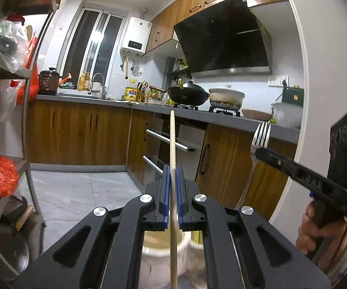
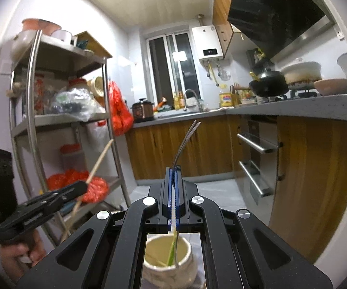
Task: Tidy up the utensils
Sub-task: 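Carry the chopstick over the large pot while the right tool carries forks over the small pot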
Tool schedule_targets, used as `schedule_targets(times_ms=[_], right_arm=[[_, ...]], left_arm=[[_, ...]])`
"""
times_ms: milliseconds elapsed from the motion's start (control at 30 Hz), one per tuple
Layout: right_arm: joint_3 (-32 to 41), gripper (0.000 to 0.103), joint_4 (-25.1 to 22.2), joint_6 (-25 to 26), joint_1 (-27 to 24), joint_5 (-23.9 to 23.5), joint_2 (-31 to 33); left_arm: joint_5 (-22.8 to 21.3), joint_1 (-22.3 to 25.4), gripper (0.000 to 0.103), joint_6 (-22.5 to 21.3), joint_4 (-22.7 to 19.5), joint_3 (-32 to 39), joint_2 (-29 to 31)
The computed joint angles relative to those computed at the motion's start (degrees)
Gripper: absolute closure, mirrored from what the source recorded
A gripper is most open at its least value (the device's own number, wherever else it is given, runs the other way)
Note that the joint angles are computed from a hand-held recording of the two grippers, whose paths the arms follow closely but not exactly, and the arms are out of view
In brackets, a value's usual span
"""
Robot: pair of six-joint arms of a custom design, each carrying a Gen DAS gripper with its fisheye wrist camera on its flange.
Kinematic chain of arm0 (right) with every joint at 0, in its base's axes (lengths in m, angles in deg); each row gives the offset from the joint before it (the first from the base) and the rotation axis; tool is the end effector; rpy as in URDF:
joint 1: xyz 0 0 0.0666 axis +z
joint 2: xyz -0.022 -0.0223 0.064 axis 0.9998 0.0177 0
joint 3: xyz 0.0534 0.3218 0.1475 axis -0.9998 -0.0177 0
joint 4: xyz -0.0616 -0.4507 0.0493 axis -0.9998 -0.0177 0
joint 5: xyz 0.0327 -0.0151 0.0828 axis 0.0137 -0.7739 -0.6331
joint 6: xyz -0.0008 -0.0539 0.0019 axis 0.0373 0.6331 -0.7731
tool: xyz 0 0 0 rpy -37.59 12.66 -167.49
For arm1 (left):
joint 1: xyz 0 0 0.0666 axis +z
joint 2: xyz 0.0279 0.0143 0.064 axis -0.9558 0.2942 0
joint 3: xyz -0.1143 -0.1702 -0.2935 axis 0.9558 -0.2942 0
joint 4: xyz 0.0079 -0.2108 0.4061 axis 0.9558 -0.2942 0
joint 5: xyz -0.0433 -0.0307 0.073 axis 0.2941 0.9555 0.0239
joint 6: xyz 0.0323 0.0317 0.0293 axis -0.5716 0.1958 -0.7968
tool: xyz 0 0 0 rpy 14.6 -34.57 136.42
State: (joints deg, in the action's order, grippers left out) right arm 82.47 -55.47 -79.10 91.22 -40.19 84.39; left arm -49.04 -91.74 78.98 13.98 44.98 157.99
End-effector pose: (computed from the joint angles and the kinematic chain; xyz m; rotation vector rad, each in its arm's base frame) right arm 0.6885 0.0481 0.4864 -0.4393 1.6480 0.6547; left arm 0.6205 -0.2047 0.4862 -0.0433 1.7058 -0.2161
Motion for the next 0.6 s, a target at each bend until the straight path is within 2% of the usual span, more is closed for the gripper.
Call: schedule_targets(times_ms=[133,300,433,600], right_arm=[[1.5,0.1,0.0,-0.9,0.5,0.2,2.0],[2.4,0.1,-0.9,-0.1,0.9,0.5,3.6],[4.0,0.1,-3.7,1.8,1.2,0.4,5.1],[6.7,0.1,-9.2,4.3,1.4,0.2,6.8]], left_arm=[[0.3,0.9,0.098,0.9,1.4,3.4,3.7],[-2.3,1.4,0.098,0.1,2.2,6.8,7.5],[-3.4,1.6,0.098,-0.5,1.4,7.8,9.1],[-4.6,1.0,0.098,-1.1,0.4,5.4,7.8]])
